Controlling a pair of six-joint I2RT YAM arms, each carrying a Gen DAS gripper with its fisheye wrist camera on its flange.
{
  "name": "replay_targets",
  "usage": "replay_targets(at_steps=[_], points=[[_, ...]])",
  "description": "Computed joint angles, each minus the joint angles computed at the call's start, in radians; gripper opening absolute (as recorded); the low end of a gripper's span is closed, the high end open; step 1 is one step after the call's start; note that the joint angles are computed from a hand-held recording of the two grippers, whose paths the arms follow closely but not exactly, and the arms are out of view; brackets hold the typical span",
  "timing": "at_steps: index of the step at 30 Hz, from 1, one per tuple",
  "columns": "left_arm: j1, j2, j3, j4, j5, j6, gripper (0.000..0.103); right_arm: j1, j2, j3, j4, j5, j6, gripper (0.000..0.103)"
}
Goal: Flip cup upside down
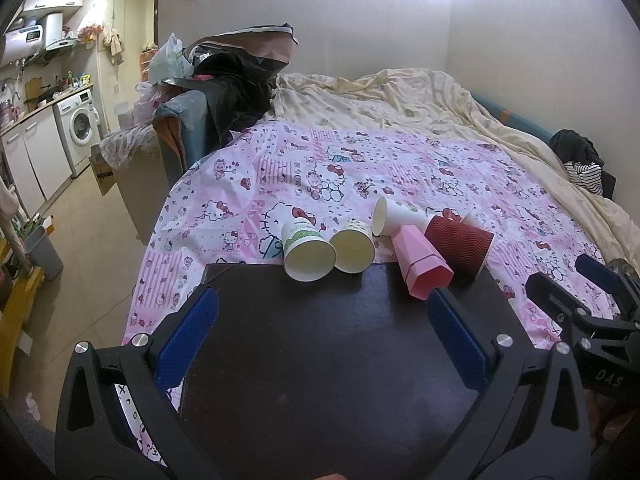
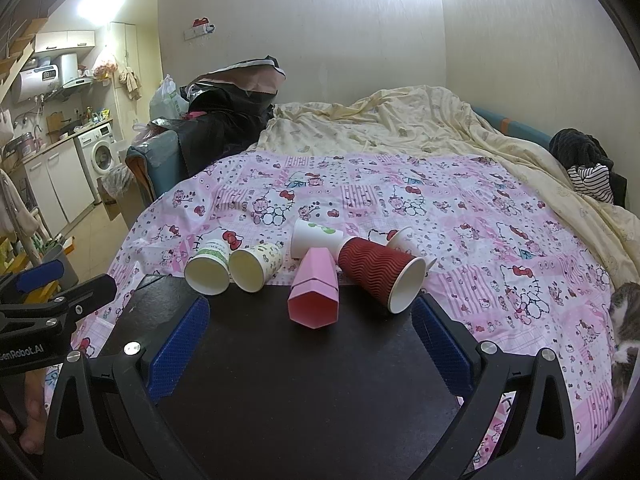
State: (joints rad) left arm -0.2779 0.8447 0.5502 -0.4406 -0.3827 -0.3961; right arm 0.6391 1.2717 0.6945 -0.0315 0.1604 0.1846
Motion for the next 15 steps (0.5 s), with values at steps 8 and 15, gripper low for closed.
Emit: replay_targets(at_steps=[8,15], points=[[0.006,-0.003,0.0,0.001,0.0,0.005,0.103,0.0,-0.002,0.0,-0.003,-0.002,-0.001,0.103],[0.012,-0.008,0.0,0.0,-0.001,0.006,0.103,-0.002,0.006,0.004,0.003,-0.006,0.005,0.103]])
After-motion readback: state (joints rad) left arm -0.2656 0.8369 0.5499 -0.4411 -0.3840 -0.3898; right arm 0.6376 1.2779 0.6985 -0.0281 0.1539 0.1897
